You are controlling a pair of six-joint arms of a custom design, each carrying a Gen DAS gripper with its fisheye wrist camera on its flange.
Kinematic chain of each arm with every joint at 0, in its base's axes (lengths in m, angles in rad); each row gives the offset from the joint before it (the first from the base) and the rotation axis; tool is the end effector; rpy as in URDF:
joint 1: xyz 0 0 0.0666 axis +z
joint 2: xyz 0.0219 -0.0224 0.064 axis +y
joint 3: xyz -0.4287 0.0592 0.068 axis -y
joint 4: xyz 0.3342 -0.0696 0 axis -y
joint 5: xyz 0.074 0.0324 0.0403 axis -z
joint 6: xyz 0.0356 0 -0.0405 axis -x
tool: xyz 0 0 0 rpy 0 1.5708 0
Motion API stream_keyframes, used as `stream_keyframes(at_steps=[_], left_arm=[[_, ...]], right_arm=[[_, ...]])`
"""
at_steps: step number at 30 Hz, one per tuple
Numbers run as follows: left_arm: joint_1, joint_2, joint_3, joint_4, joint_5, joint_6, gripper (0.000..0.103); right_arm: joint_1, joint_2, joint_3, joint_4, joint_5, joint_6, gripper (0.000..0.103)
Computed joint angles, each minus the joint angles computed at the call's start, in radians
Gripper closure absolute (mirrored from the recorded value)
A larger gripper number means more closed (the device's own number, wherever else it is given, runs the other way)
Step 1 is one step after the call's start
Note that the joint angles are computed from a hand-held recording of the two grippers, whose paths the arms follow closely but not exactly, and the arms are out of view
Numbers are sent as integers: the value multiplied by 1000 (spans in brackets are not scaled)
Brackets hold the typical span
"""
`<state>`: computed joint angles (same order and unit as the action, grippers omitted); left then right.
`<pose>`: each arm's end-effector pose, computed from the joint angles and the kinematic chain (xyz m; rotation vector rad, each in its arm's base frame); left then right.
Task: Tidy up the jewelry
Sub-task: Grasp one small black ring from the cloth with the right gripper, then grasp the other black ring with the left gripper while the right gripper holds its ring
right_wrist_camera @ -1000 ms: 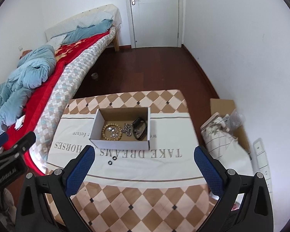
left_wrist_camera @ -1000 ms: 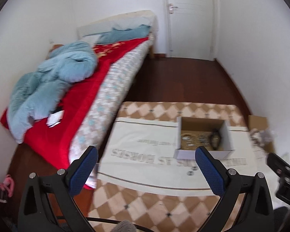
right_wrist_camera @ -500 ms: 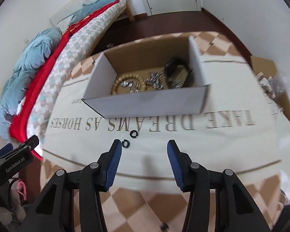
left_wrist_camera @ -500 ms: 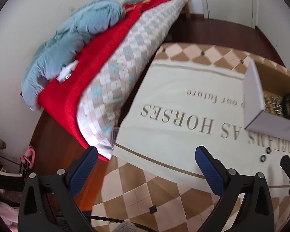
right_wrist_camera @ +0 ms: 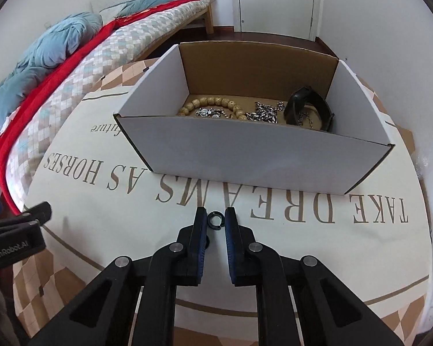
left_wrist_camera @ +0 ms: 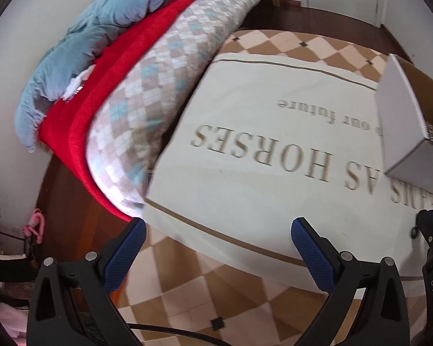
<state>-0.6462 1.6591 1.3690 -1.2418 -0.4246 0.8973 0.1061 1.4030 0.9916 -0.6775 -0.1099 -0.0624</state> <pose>0.3692 -0.2606 0.3497 -0.3612 2.7681 0.3934 0.3717 0.0431 0.3340 -0.0942 2.6622 0.2011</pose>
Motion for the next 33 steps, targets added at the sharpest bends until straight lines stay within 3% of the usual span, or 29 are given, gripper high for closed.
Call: stream_keyframes(at_steps=[6,10,17,22,24,26,28,30,33], left_arm=[[-52,2,38,133,132,-73,1],[-105,68,116,182,239,-135,1],[-158,177,239,147,267,-175,6],[-161,205,268,129,258,-181,7],[-158,214,276,124,261,-188,26],[-162,213,273,130,251,-193,33],[-164,214,284,131,245,-203,49],[-170,217,296,126,239,-212,91],[-172,219,311,112,244,-210,95]], right_arm=[[-157,-53,5,-60,-67,-2,90],[-249,-63,-2,-77,-55,22,90],[-382,-49,-21,-76,-55,66,90],[-412,-31,-19,-68,-62,76,90],[-417,-23,-15,-63,-65,75,90],[-421,-23,-14,-63,-68,73,90],[-422,-25,-13,-63,-70,70,90],[-423,-26,-10,-62,-73,65,90],[-424,-39,-7,-68,-80,58,90]])
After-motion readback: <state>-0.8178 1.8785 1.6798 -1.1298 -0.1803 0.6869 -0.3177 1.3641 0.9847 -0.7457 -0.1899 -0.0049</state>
